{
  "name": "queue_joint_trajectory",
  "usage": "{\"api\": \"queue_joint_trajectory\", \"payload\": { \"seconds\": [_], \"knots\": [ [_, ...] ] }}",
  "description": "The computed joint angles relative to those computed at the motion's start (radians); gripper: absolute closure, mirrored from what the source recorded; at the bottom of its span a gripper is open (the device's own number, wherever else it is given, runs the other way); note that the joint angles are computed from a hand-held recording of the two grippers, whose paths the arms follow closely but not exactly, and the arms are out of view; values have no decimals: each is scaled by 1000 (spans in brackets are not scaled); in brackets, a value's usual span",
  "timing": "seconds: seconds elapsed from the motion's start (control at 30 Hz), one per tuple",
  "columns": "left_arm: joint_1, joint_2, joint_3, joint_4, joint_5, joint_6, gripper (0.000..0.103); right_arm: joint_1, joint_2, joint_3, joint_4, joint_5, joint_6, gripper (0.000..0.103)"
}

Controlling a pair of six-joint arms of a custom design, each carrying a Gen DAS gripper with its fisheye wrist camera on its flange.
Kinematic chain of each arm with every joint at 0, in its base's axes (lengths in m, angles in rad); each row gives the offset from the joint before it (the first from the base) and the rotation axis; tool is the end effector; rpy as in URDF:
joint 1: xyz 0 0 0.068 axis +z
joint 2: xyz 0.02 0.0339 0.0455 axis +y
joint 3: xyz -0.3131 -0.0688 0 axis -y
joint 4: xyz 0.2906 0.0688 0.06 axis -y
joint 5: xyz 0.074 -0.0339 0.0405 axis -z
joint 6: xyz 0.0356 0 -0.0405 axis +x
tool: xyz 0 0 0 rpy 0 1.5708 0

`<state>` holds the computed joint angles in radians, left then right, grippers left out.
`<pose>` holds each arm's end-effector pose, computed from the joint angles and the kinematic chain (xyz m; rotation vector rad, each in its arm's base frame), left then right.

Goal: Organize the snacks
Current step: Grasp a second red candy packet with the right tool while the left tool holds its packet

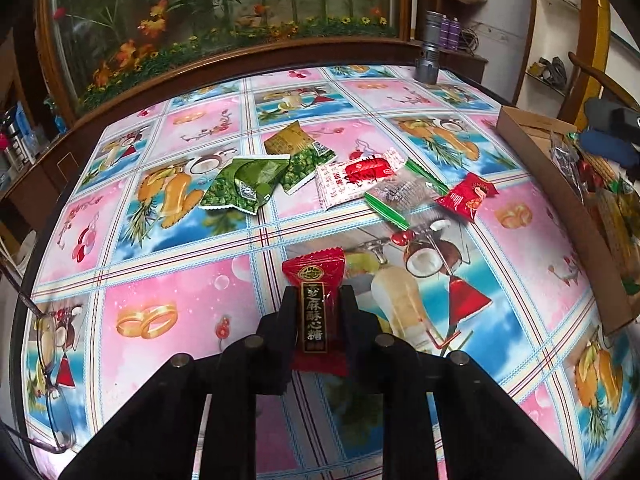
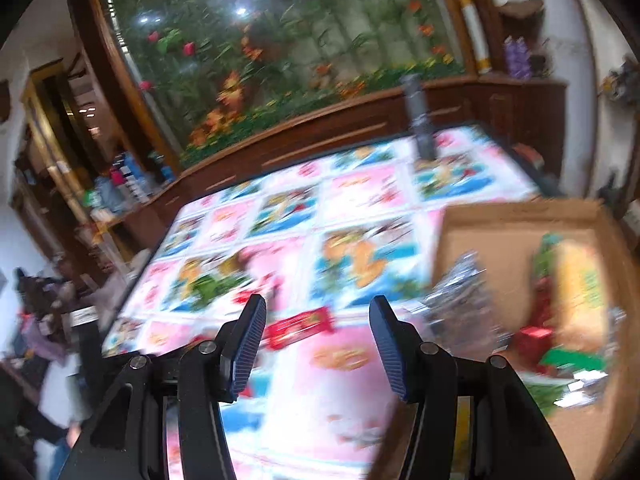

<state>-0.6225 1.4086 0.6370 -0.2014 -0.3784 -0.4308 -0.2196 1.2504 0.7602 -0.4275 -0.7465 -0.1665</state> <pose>0.2350 -0.1525 0.1744 0.0903 2.4452 0.0260 0.2657 -0.0345 0.2473 -0.2411 2.2814 0.7263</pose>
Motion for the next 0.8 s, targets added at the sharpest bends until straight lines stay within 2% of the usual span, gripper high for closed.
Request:
{"api": "queue_joint_trajectory", "payload": {
  "seconds": [0.1,0.33,0.4,0.47,0.5,0.57,0.63,0.7,0.8],
  "knots": [
    [18,-9,-8,10,26,-12,83,78,59,32,-65,-1,54,45],
    [6,-3,-3,0,4,-11,83,237,219,135,-91,280,336,47],
    [8,-4,-4,2,6,-10,83,267,262,167,-95,306,370,48],
    [14,-9,-8,6,17,-9,83,309,289,191,-90,382,400,55],
    [11,-8,-7,4,12,-6,83,327,298,196,-82,408,407,55],
    [7,-4,-4,0,4,-5,83,370,320,209,-92,488,400,68],
    [5,-4,-3,-2,1,-6,83,388,323,195,-76,534,388,68],
    [3,-3,-2,-4,-3,-10,83,404,304,165,-45,592,355,77],
    [4,-3,-1,-4,0,-18,83,397,249,105,-6,601,278,81]
  ]
}}
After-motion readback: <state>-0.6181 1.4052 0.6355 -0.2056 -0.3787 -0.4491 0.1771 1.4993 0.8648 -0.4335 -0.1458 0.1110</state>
